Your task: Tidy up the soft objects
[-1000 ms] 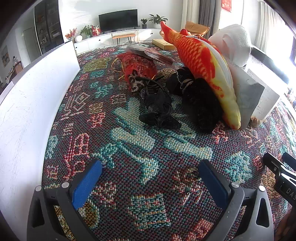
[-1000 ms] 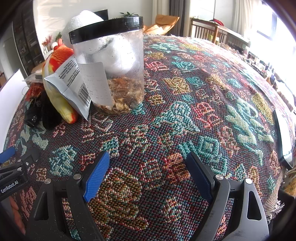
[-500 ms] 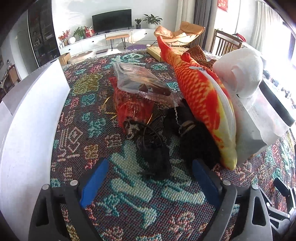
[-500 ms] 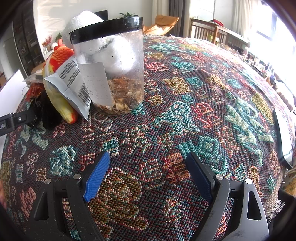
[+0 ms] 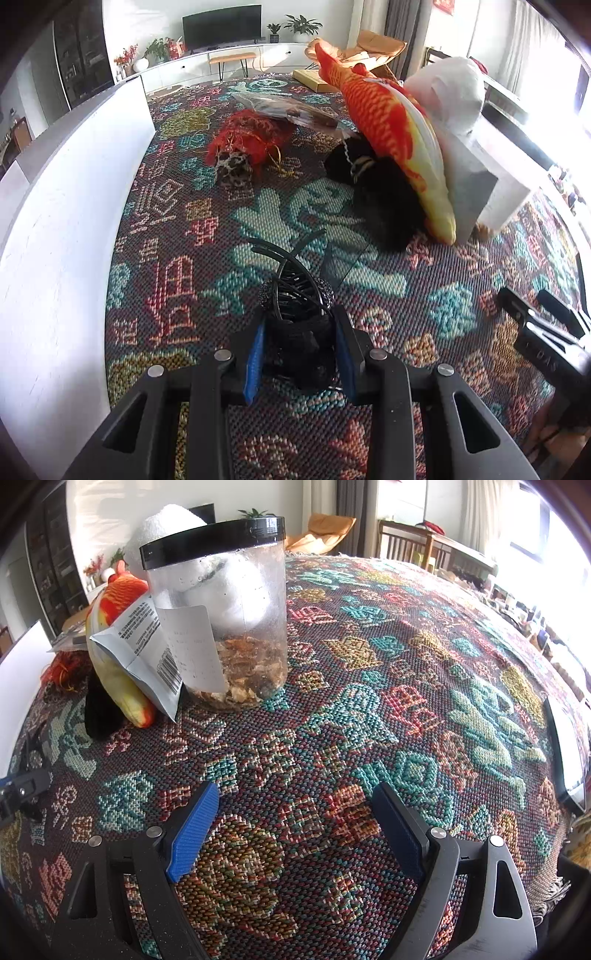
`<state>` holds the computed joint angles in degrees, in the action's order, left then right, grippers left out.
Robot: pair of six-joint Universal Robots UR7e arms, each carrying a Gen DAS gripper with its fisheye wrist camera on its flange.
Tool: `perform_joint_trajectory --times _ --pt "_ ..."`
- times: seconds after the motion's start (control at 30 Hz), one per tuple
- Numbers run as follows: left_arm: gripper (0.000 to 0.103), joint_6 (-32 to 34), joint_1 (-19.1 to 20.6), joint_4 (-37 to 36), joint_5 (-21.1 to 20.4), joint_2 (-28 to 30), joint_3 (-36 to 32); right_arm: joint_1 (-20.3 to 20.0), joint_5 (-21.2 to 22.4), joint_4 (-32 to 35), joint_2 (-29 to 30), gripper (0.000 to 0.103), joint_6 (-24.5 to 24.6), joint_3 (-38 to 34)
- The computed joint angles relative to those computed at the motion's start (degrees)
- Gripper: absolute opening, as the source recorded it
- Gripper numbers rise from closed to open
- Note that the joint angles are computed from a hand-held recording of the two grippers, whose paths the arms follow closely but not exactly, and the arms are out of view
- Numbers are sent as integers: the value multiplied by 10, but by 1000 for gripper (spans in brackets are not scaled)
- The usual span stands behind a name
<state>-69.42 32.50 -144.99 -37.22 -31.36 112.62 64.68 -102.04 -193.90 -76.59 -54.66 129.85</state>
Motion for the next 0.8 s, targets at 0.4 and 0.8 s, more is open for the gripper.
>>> perform_joint_trajectory --times 0.4,0.8 --pt "94 2 6 -45 50 26 13 -10 186 260 -123 87 48 -69" --pt "102 20 8 -63 41 34 3 232 -151 557 170 82 166 -430"
